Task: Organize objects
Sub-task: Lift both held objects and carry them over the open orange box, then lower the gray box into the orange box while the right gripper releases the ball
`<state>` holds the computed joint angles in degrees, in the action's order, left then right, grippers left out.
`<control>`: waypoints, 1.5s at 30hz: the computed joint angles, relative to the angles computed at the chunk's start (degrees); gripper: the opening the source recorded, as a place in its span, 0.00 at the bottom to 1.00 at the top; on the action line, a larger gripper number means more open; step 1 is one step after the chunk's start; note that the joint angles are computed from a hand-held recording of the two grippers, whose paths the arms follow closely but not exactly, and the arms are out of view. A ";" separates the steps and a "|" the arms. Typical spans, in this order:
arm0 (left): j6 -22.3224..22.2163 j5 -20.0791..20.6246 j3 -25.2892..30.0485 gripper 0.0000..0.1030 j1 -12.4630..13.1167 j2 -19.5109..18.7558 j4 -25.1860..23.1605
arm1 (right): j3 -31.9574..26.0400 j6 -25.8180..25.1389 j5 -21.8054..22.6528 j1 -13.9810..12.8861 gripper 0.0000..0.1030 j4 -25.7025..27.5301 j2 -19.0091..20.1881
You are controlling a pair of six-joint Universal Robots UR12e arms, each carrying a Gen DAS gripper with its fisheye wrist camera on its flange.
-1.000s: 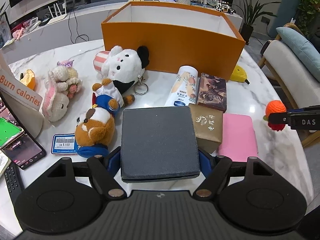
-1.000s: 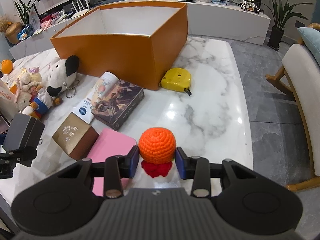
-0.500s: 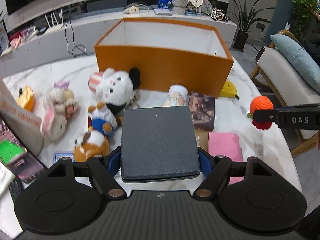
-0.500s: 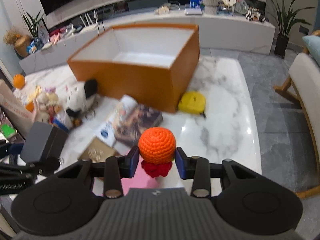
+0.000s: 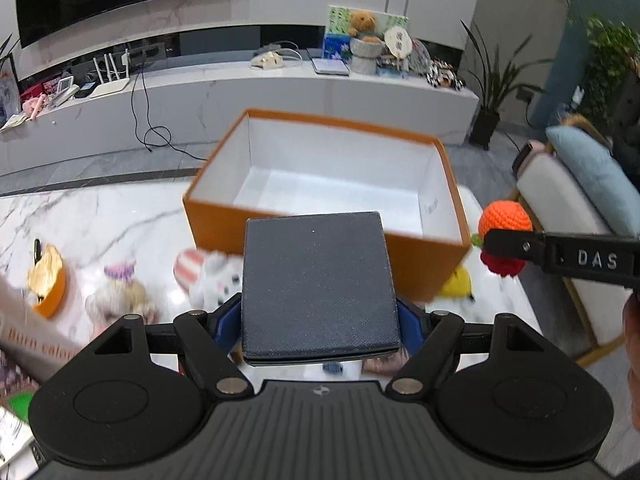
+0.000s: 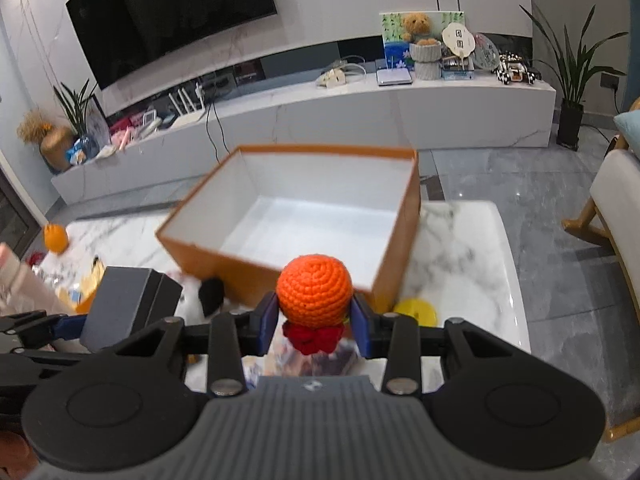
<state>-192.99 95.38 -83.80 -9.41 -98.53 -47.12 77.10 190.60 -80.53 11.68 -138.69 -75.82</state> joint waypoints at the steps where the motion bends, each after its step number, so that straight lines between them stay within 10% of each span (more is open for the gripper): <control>1: -0.20 0.05 0.74 0.86 0.22 -0.53 0.00 | -1.01 0.26 -0.08 0.08 0.40 0.01 0.60; 29: 2.03 4.68 13.64 0.86 2.12 -10.87 -5.98 | -18.73 4.09 -5.08 1.27 0.40 6.81 14.88; 45: 3.85 8.92 17.06 0.86 1.76 -15.57 -12.97 | -17.24 -8.04 -9.23 2.31 0.40 6.21 17.23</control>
<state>-189.14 104.30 -66.74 -7.65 -114.10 -60.09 59.86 182.56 -89.76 13.98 -132.48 -58.59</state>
